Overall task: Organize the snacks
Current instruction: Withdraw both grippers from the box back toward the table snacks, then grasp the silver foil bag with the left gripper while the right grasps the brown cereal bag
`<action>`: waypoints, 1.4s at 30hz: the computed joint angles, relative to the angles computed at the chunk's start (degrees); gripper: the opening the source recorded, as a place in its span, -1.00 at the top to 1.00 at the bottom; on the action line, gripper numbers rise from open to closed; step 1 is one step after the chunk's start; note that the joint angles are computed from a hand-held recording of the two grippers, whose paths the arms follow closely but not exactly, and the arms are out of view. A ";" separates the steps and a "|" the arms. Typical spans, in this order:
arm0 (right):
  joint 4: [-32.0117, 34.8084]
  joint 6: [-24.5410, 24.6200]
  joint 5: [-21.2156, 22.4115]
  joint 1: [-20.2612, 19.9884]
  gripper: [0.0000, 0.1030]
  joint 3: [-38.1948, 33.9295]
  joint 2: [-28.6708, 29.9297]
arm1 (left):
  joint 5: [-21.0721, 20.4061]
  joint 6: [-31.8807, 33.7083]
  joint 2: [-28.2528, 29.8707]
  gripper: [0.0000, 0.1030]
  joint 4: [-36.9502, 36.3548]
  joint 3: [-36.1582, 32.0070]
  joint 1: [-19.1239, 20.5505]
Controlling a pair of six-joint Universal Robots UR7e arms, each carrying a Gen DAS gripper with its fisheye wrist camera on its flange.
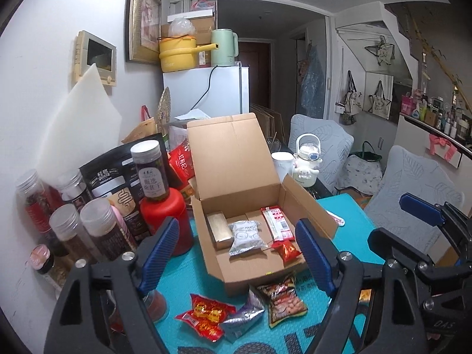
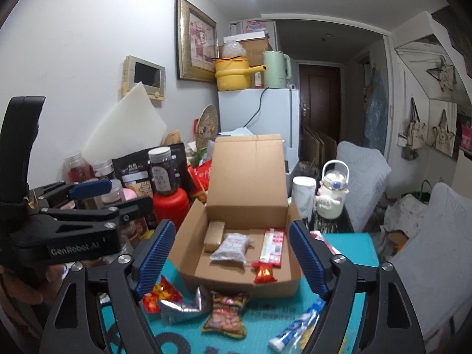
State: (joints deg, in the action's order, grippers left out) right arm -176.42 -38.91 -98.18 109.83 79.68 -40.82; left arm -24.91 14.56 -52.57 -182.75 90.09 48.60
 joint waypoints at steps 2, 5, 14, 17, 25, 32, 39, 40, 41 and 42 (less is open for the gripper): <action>-0.46 0.23 -0.17 -0.20 -0.59 1.21 -0.52 | -0.02 -0.80 -0.94 -0.58 0.19 2.09 -0.20; -1.32 0.60 -0.42 -0.60 -0.59 3.41 -1.36 | -0.59 -2.57 -2.18 -0.58 0.95 4.58 -0.27; -3.76 0.59 -1.36 -1.35 -0.59 8.76 -2.80 | -3.77 -7.29 -4.98 -0.58 1.06 10.65 0.26; -4.28 0.79 -1.53 -1.70 -0.59 9.89 -2.85 | -4.63 -9.20 -5.41 -0.58 2.79 11.63 0.79; -2.21 1.54 -1.84 -3.14 -0.59 10.64 -1.48 | -6.49 -11.83 -5.01 -0.58 7.16 12.41 2.99; 1.58 3.10 -2.27 -4.62 -0.59 9.21 0.48 | -9.14 -15.68 -4.74 -0.58 12.33 12.65 5.29; 3.96 3.97 -4.11 -5.49 -0.59 6.48 3.30 | -10.91 -18.71 -4.02 -0.58 16.30 12.07 7.93; 4.45 4.06 -4.45 -5.59 -0.59 6.00 3.75 | -11.20 -19.03 -3.95 -0.58 16.71 11.96 8.25; 5.00 4.10 -4.75 -5.68 -0.59 5.47 4.22 | -11.84 -19.16 -3.89 -0.58 16.82 11.87 8.74; 5.41 4.13 -4.94 -5.72 -0.59 4.94 4.62 | -12.74 -19.05 -3.83 -0.58 16.42 11.89 9.28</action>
